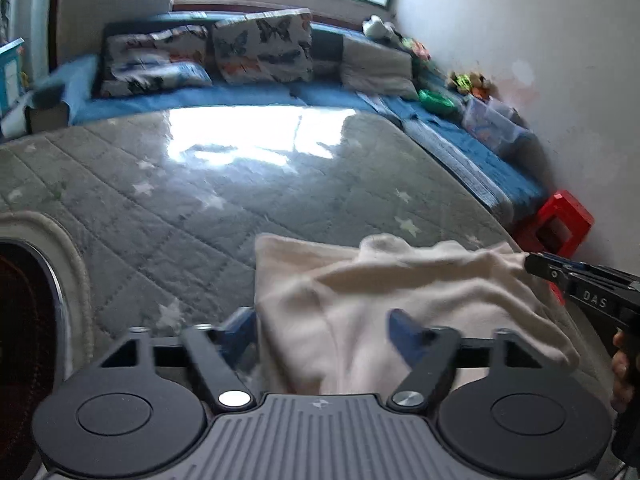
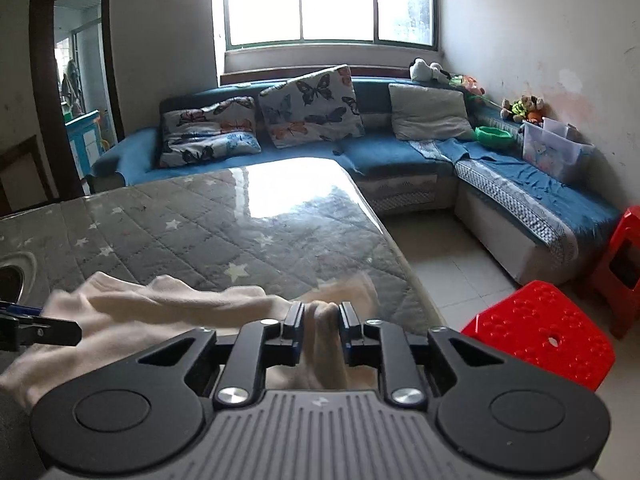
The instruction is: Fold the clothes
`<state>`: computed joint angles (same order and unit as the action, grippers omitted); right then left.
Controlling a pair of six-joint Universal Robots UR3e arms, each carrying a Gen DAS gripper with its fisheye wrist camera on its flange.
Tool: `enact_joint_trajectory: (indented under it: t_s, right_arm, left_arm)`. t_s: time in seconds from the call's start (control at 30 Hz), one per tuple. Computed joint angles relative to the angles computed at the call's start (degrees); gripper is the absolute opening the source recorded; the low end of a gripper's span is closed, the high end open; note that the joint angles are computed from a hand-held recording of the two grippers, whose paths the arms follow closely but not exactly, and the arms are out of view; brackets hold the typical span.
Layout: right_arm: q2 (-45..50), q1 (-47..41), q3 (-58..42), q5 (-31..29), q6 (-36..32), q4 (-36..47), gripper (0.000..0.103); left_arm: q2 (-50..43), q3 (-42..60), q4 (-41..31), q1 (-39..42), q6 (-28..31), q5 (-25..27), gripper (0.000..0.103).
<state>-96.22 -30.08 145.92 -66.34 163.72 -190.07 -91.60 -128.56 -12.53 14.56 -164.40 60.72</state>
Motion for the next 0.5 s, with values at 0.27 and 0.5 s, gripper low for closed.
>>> enact_joint_trajectory:
  t_s: [0.27,0.5]
  right_arm:
    - [5.5,4.6,-2.2,-3.4,1.4,-3.9,0.053]
    - [6.0,6.3,-1.6,-4.4,0.8,-4.5,0.062]
  left_arm:
    - [-3.0,1.6,4.0,-2.9,-1.4,3.7,0.103]
    - [-4.8,-1.7,13.8,-3.5,-0.7,5.1,0.103]
